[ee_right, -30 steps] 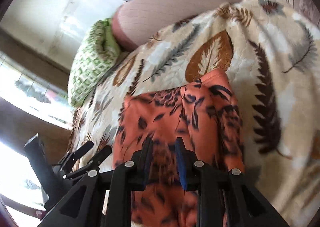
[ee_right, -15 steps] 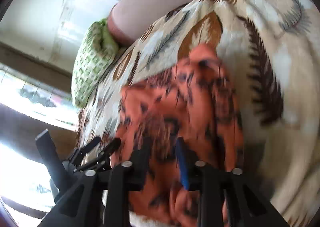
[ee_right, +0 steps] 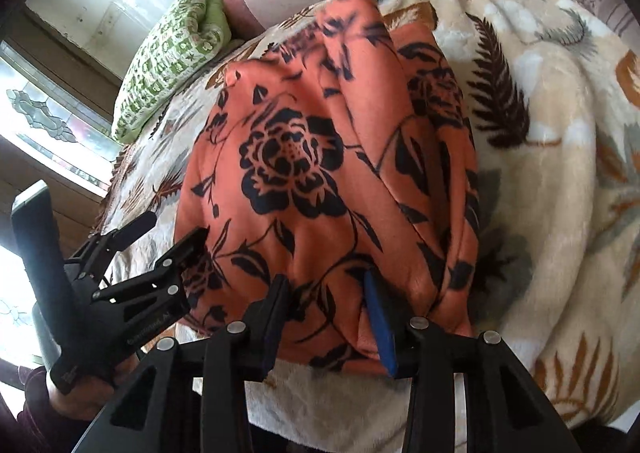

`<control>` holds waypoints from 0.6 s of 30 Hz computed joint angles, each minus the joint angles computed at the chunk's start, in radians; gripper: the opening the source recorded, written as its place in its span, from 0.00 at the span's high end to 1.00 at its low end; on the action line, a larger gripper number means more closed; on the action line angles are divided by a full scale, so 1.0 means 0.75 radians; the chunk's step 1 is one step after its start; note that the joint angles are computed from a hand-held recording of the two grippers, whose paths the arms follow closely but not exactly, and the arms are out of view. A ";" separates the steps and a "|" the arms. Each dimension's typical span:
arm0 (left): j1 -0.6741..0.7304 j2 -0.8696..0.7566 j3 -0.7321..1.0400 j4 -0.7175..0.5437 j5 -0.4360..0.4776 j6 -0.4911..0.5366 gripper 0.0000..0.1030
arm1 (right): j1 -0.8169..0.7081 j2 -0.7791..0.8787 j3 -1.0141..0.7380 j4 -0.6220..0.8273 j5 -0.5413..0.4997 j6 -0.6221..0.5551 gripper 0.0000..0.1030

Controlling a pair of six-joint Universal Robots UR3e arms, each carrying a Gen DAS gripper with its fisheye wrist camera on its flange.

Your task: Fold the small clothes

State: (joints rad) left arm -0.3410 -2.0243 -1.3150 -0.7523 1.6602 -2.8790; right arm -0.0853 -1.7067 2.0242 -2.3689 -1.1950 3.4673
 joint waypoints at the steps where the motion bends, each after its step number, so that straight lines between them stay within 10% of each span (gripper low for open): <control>1: -0.001 0.003 -0.004 -0.001 -0.002 -0.007 0.24 | -0.005 -0.010 0.006 0.011 0.007 -0.002 0.58; 18: 0.022 0.039 -0.014 -0.034 -0.049 -0.061 0.24 | -0.045 -0.185 0.158 -0.270 -0.009 -0.001 0.52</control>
